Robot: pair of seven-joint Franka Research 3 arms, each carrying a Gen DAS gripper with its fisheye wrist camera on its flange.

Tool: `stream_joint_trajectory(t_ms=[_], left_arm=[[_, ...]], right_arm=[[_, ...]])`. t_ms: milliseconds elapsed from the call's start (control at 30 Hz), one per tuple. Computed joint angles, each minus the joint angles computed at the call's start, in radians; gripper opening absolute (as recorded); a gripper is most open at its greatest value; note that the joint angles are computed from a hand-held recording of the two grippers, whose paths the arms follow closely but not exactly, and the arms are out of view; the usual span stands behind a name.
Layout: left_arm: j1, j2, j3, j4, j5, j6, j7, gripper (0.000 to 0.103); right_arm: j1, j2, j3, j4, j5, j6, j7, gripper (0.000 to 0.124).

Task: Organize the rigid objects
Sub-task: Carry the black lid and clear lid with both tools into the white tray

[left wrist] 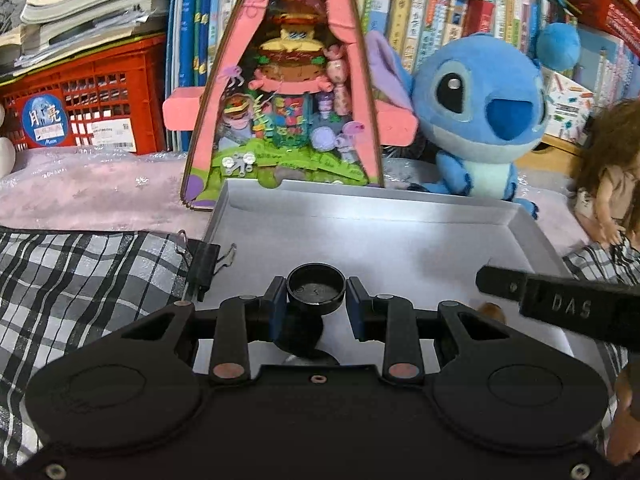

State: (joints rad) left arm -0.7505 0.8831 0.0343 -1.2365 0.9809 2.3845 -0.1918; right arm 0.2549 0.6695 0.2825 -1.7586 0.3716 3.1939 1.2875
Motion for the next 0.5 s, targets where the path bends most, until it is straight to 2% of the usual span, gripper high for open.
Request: stream_joint_trajectory(t_ms=[167, 500], left_arm=[[0.013, 0.002, 0.003, -0.009, -0.005, 0.020, -0.011, 0.030], [0.017, 0.011, 0.006, -0.008, -0.007, 0.029, -0.012, 0.030]], right_arm=[[0.055, 0.031, -0.054, 0.043, -0.011, -0.030, 0.022, 0.033], [0.068, 0.054, -0.073, 0.071, -0.014, -0.046, 0.036, 0.033]])
